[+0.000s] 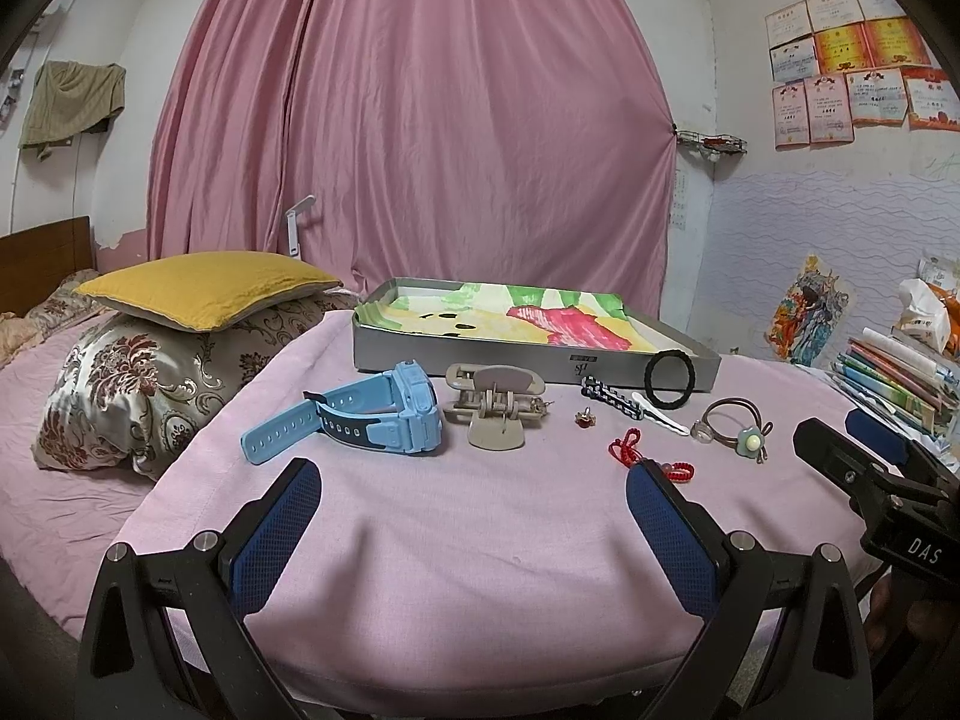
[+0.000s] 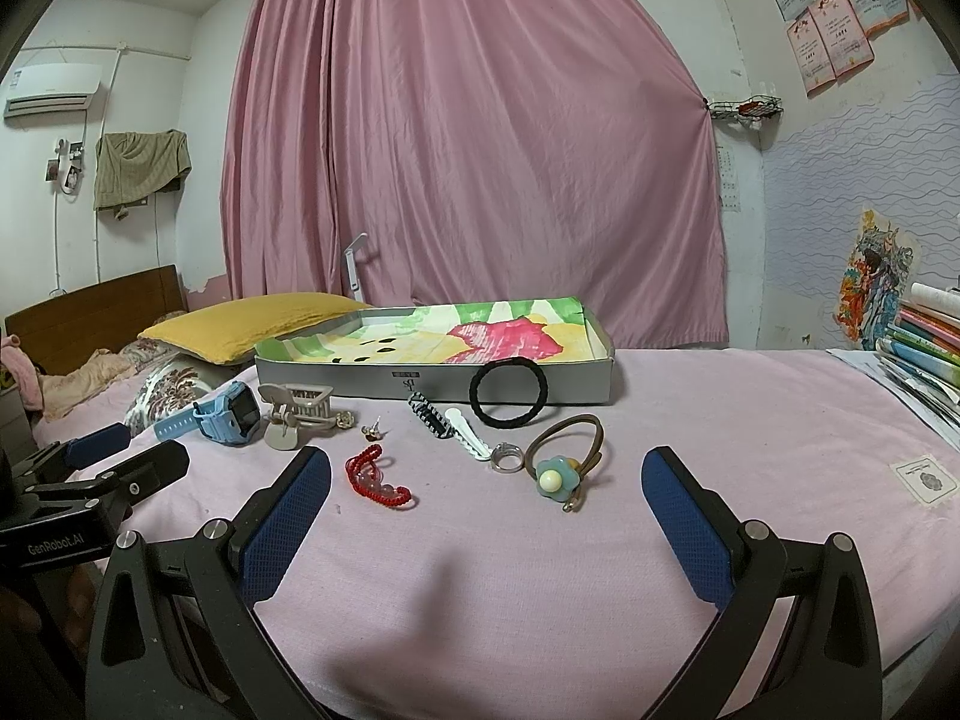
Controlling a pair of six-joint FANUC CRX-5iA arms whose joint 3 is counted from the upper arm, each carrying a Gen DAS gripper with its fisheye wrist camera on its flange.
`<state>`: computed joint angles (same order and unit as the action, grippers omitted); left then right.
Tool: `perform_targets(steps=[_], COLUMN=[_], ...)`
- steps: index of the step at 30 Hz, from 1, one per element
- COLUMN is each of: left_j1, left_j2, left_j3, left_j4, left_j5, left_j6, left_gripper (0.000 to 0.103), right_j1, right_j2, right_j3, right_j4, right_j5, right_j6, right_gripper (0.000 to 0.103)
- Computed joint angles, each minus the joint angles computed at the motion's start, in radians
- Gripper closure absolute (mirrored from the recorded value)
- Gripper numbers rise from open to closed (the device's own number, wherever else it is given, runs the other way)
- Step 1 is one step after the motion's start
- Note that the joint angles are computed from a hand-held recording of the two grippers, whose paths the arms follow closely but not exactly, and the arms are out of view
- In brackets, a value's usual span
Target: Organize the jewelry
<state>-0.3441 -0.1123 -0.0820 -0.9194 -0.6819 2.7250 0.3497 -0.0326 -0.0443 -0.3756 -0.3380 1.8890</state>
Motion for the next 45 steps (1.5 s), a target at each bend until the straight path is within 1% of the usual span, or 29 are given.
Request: perform_targets(steps=[23, 30, 45], left_j1=[-0.001, 0.007, 0.006], left_j2=[-0.001, 0.002, 0.000], left_j3=[-0.004, -0.020, -0.020], left_j4=[-0.003, -0.013, -0.008], left_j5=[-0.006, 0.011, 0.007], left_j6=[-0.001, 0.013, 0.005], left_gripper=[0.001, 0.001, 0.001], right_j1=[0.006, 0.008, 0.007], right_j2=[0.000, -0.002, -0.001], right_j3=[-0.007, -0.006, -0.009], right_j4=[0.008, 0.014, 0.002], right_j5=[0.007, 0.004, 0.002], right_j6=[-0.010, -0.018, -0.007], right_gripper=[0.001, 0.001, 0.001])
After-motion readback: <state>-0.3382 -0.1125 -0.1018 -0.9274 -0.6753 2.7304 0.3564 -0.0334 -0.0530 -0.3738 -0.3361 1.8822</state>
